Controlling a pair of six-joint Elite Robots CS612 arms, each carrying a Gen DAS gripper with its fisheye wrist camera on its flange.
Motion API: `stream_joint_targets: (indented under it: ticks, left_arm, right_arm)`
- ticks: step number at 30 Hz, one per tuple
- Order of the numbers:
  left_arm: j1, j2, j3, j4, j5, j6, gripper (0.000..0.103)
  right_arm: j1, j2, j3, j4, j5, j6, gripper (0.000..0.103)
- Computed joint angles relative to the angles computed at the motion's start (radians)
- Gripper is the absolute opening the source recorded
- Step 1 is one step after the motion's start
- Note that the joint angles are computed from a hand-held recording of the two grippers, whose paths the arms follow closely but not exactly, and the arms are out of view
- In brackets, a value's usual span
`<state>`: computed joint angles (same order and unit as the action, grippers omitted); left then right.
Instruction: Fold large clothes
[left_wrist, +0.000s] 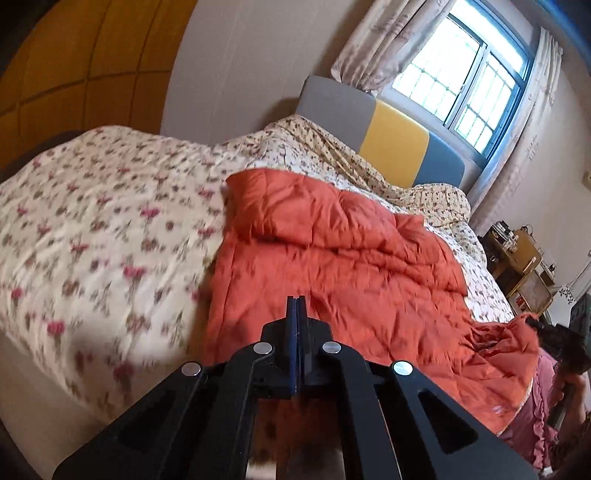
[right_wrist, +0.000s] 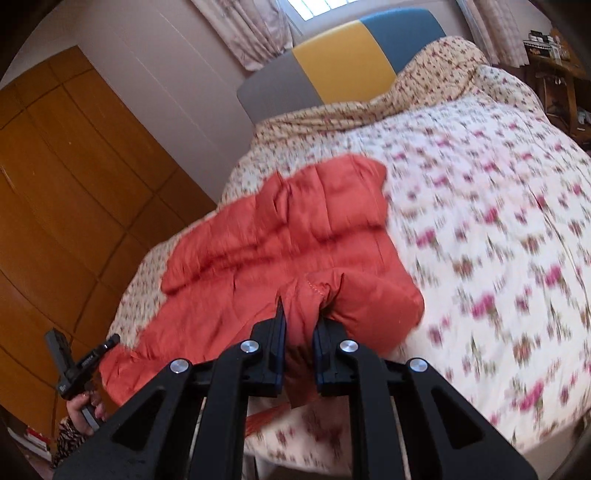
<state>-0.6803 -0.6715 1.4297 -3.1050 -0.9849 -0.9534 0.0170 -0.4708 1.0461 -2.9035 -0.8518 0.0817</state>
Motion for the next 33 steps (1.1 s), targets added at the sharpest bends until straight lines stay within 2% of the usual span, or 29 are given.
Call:
stream_joint_targets:
  ticks: [4, 7, 12, 19, 21, 22, 23, 24, 27, 31, 33]
  left_arm:
    - [0.024, 0.022, -0.049, 0.009, -0.010, 0.009, 0.000]
    - [0.036, 0.035, -0.081, 0.053, -0.007, 0.009, 0.000]
    - [0.032, 0.035, -0.072, 0.088, -0.021, 0.002, 0.000]
    - [0.011, -0.021, 0.048, 0.145, -0.096, -0.138, 0.000]
    - [0.004, -0.034, 0.082, 0.129, -0.108, -0.165, 0.027]
    - [0.000, -0.041, 0.105, 0.094, -0.118, -0.186, 0.068]
    - [-0.004, -0.044, 0.125, 0.051, -0.114, -0.209, 0.084]
    - [-0.011, -0.046, 0.149, -0.016, -0.098, -0.223, 0.084]
    - [-0.010, -0.050, 0.175, -0.082, -0.151, -0.261, 0.084]
    - [0.004, -0.032, 0.184, -0.196, -0.294, -0.312, 0.084]
    - [0.007, -0.023, 0.179, -0.223, -0.353, -0.321, 0.084]
  right_arm:
    - [0.015, 0.050, -0.118, 0.043, 0.004, 0.022, 0.011]
    - [0.028, 0.078, -0.180, 0.070, -0.010, 0.019, 0.011]
    - [0.039, 0.128, -0.271, 0.096, -0.019, 0.041, 0.011]
    - [0.055, 0.208, -0.418, 0.167, -0.046, 0.026, 0.011]
    - [0.059, 0.231, -0.460, 0.188, -0.053, 0.028, 0.011]
    - [0.061, 0.238, -0.474, 0.195, -0.055, 0.029, 0.011]
    - [0.062, 0.244, -0.484, 0.198, -0.058, 0.031, 0.011]
    - [0.063, 0.249, -0.490, 0.200, -0.060, 0.032, 0.011]
    - [0.064, 0.254, -0.498, 0.202, -0.063, 0.036, 0.011]
    - [0.063, 0.252, -0.492, 0.198, -0.063, 0.047, 0.011]
    - [0.062, 0.250, -0.489, 0.199, -0.062, 0.045, 0.011]
